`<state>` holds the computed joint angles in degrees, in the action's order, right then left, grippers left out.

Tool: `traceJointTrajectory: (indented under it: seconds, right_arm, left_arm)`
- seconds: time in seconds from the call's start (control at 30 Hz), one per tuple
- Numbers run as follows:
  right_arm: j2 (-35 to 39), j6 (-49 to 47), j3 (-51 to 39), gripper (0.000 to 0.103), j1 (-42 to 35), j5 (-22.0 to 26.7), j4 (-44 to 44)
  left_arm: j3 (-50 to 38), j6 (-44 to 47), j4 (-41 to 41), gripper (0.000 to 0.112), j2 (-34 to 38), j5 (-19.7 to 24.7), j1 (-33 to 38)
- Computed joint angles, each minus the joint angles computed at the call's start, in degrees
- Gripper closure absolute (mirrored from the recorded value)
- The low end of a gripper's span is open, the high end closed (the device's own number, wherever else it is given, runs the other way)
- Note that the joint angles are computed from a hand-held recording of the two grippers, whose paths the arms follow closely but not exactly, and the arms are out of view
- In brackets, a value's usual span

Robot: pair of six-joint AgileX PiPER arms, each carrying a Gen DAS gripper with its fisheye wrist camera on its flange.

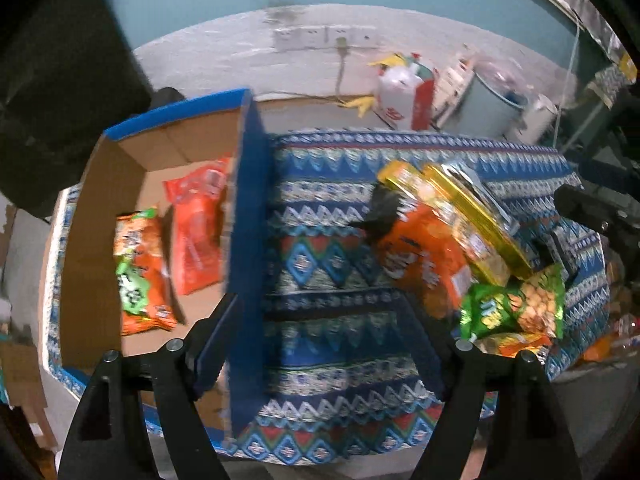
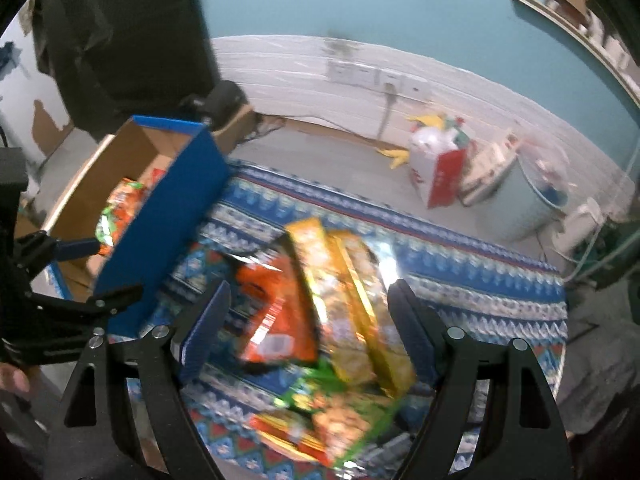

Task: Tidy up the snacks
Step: 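Grasp the orange black-topped bag with left tool while right tool grasps black bag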

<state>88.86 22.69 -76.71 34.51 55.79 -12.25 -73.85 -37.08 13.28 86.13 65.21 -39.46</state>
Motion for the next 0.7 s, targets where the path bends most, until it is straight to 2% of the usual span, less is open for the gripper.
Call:
traceJointTrajectory:
  seconds: [0.43, 0.7]
  right_arm:
    - [-9.28, -8.83, 16.67, 0.023, -17.62, -5.02, 3.7]
    - [-7.92, -13.85, 21.79, 0.023, -26.66, -6.54, 5.23]
  left_arm:
    - [-6.02, -2.26, -0.15, 0.032, 9.66, 2.11, -6.34]
    - [-10.12, -2.13, -2.5, 0.032, 15.71, 2.97, -7.9]
